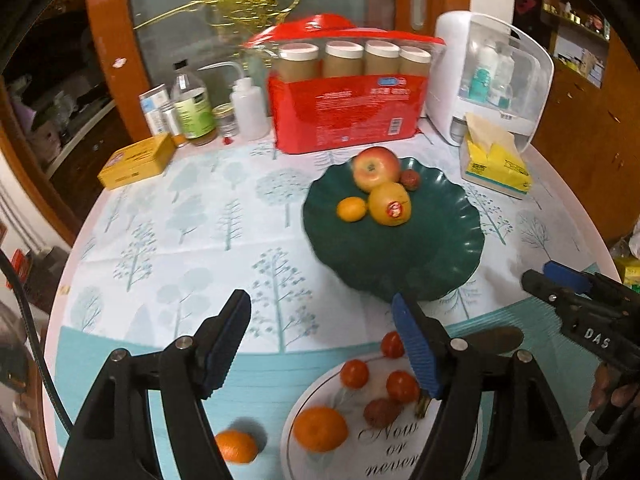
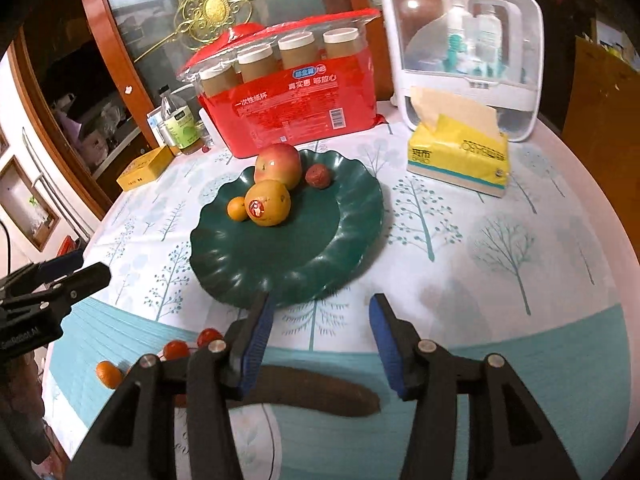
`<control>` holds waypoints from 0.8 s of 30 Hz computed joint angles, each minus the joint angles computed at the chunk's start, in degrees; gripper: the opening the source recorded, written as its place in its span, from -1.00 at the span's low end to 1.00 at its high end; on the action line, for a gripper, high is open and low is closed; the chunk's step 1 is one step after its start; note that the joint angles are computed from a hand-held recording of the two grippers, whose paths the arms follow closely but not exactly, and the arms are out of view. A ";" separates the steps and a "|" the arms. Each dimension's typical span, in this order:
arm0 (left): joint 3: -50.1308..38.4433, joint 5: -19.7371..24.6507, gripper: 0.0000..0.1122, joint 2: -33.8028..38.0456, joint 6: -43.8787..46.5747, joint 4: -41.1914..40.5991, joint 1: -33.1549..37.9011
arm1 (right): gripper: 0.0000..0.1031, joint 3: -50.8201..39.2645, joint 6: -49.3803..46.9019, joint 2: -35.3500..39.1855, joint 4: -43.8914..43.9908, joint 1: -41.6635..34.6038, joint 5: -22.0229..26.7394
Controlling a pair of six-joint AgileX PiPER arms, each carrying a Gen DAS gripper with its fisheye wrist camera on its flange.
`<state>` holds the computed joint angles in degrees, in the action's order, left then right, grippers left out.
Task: Organize fruits
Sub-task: 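Withdraw both tools from the green plate toward the remaining fruit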
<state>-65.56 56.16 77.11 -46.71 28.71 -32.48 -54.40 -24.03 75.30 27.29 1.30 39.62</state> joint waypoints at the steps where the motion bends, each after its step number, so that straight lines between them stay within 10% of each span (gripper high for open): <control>1: 0.75 0.66 0.28 -1.15 -0.68 0.18 -0.33 | -0.02 0.45 0.03 -0.94 0.22 -0.51 0.72; 24: 20.51 12.59 0.28 -24.34 -8.39 -3.77 1.30 | -0.02 7.36 8.31 -2.79 5.57 -3.40 14.00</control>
<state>-45.05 68.75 52.77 -55.10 24.94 -31.18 -47.04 -15.72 72.51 32.85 -2.10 53.62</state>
